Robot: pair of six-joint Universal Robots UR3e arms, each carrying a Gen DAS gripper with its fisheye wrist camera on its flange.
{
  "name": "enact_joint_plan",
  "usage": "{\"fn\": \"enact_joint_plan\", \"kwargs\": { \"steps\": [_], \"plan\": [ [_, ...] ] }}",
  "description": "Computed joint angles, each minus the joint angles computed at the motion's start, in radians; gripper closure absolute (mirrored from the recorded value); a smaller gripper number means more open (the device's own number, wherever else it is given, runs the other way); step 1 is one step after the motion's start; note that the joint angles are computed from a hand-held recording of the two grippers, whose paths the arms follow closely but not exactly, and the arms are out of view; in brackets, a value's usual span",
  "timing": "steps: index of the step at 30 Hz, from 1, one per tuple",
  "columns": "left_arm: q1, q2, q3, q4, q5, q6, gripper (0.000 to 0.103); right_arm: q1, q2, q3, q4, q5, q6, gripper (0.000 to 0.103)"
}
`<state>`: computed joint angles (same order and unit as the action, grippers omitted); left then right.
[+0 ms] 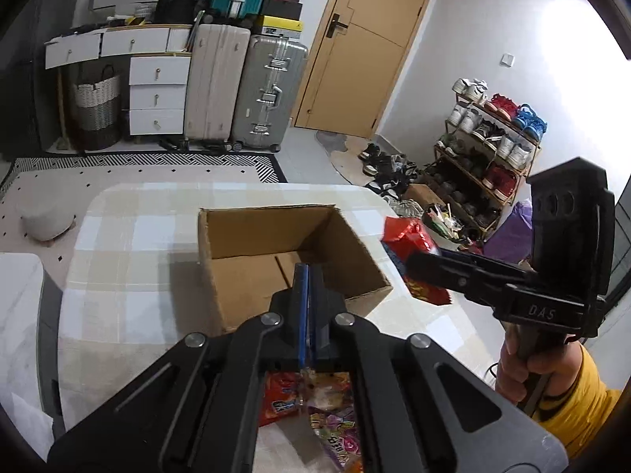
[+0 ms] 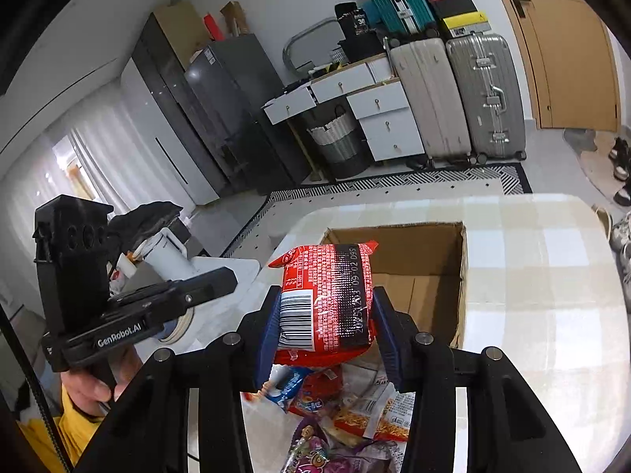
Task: Organize snacks
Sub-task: 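Lift both held packets and carry them toward the open cardboard box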
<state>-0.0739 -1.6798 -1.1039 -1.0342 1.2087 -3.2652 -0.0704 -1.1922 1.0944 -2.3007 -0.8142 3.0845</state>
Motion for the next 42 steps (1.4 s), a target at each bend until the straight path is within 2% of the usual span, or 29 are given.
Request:
{"fn": "enact_joint_plan", "kwargs": {
  "steps": [3, 7, 10, 11, 12, 14, 17, 19, 20, 25, 27, 35, 36, 39, 42],
  "plan": [
    [0.02, 0.08, -0.137, 0.049, 0.016, 0.021, 0.103, -0.015, -0.026, 0.071, -0.027, 0.027, -0.009, 0.058],
    [0.128, 0.242, -0.403, 0.105, -0.037, 0.035, 0.102, -0.036, -0.091, 0.224, -0.089, 0.051, -0.026, 0.058],
    [0.203, 0.293, -0.518, 0.07, -0.03, 0.062, 0.087, -0.049, -0.125, 0.319, -0.124, 0.069, -0.03, 0.058],
    [0.23, 0.301, -0.546, 0.041, -0.05, 0.083, 0.072, -0.052, -0.138, 0.349, -0.135, 0.072, -0.032, 0.058],
    [0.255, 0.308, -0.581, 0.032, -0.067, 0.093, 0.063, -0.055, -0.147, 0.375, -0.146, 0.079, -0.034, 0.058],
    [0.276, 0.311, -0.64, 0.044, -0.069, 0.108, 0.059, -0.063, -0.165, 0.42, -0.163, 0.09, -0.035, 0.058],
    [0.29, 0.292, -0.681, 0.058, -0.076, 0.135, 0.059, -0.074, -0.186, 0.469, -0.179, 0.101, -0.037, 0.058],
    [0.296, 0.276, -0.687, 0.06, -0.087, 0.152, 0.054, -0.077, -0.195, 0.487, -0.178, 0.102, -0.043, 0.058],
    [0.288, 0.263, -0.685, 0.07, -0.064, 0.146, 0.049, -0.078, -0.205, 0.503, -0.18, 0.102, -0.045, 0.058],
    [0.269, 0.215, -0.663, 0.081, -0.031, 0.125, 0.045, -0.089, -0.226, 0.523, -0.166, 0.108, -0.053, 0.058],
    [0.279, 0.192, -0.643, 0.04, -0.039, 0.135, 0.025, -0.091, -0.231, 0.522, -0.156, 0.11, -0.055, 0.058],
    [0.298, 0.116, -0.655, 0.039, -0.06, 0.173, 0.025, -0.094, -0.235, 0.526, -0.147, 0.114, -0.06, 0.058],
    [0.299, 0.109, -0.662, 0.046, -0.061, 0.176, 0.03, -0.095, -0.235, 0.53, -0.15, 0.115, -0.059, 0.058],
    [0.309, 0.113, -0.706, 0.085, -0.092, 0.194, 0.053, -0.099, -0.24, 0.546, -0.157, 0.116, -0.062, 0.058],
    [0.308, 0.137, -0.725, 0.099, -0.086, 0.196, 0.057, -0.104, -0.249, 0.555, -0.155, 0.114, -0.063, 0.058]
  ]
}}
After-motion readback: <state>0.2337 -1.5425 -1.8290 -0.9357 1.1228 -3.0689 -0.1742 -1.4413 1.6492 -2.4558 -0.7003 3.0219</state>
